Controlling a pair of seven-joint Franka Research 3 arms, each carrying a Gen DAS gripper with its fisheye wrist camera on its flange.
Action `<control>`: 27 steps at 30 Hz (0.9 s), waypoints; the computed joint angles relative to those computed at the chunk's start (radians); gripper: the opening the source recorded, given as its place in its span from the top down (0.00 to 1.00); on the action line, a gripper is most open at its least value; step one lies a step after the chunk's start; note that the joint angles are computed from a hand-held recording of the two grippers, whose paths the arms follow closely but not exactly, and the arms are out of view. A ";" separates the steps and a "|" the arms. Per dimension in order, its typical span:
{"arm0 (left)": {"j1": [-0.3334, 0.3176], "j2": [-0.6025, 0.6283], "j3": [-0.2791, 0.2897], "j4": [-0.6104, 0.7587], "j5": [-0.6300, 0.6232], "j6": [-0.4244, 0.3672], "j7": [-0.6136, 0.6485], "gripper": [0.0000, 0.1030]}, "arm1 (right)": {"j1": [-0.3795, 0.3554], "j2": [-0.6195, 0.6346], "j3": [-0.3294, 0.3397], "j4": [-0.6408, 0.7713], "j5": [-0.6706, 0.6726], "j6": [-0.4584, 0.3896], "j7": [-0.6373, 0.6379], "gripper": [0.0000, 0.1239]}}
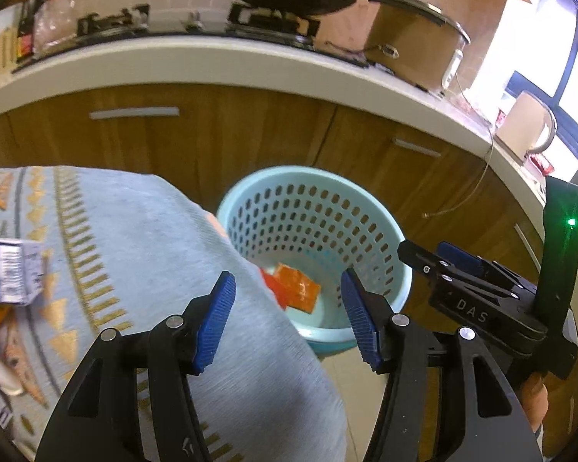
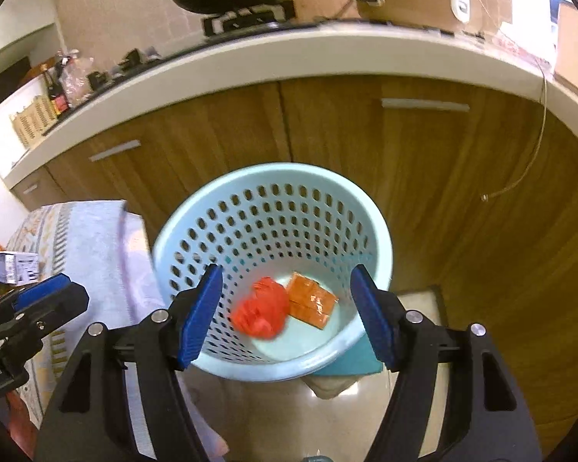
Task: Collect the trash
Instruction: 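Carry both items to the light-blue basket and open both tools to drop them, then grasp the orange paper cup with the left tool while the right tool grasps the blue milk carton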
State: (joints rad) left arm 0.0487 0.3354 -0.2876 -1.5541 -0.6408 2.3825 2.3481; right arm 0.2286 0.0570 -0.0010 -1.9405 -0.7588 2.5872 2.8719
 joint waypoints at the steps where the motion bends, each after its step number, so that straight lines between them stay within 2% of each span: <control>1: 0.006 -0.015 0.001 -0.016 -0.010 0.012 0.007 0.46 | 0.005 -0.003 0.003 0.004 -0.019 0.006 0.007 0.47; 5: 0.030 -0.112 0.024 -0.127 -0.070 0.106 0.045 0.41 | 0.028 -0.002 0.019 0.029 -0.087 0.023 0.024 0.47; 9: 0.035 -0.225 0.079 -0.262 -0.112 0.220 0.064 0.37 | 0.059 0.027 0.032 0.067 -0.099 0.072 -0.003 0.47; 12: 0.018 -0.290 0.123 -0.362 -0.080 0.345 0.029 0.36 | 0.097 0.072 0.039 0.115 -0.082 0.100 -0.065 0.47; 14: 0.008 -0.337 0.152 -0.449 -0.015 0.450 -0.034 0.36 | 0.123 0.101 0.034 0.146 -0.055 0.106 -0.108 0.47; 16: 0.002 -0.369 0.176 -0.525 0.107 0.554 -0.154 0.34 | 0.150 0.131 0.028 0.179 -0.023 0.112 -0.153 0.47; 18: -0.001 -0.390 0.197 -0.581 0.207 0.614 -0.236 0.33 | 0.175 0.153 0.017 0.200 0.005 0.117 -0.183 0.47; 19: 0.011 -0.398 0.201 -0.606 0.304 0.634 -0.321 0.32 | 0.186 0.164 0.014 0.213 0.024 0.119 -0.202 0.47; 25: 0.049 -0.389 0.230 -0.632 0.636 0.629 -0.598 0.33 | 0.241 0.184 -0.021 0.233 0.068 0.126 -0.240 0.47; 27: 0.048 -0.392 0.254 -0.639 0.626 0.631 -0.584 0.32 | 0.254 0.183 -0.030 0.232 0.062 0.125 -0.237 0.47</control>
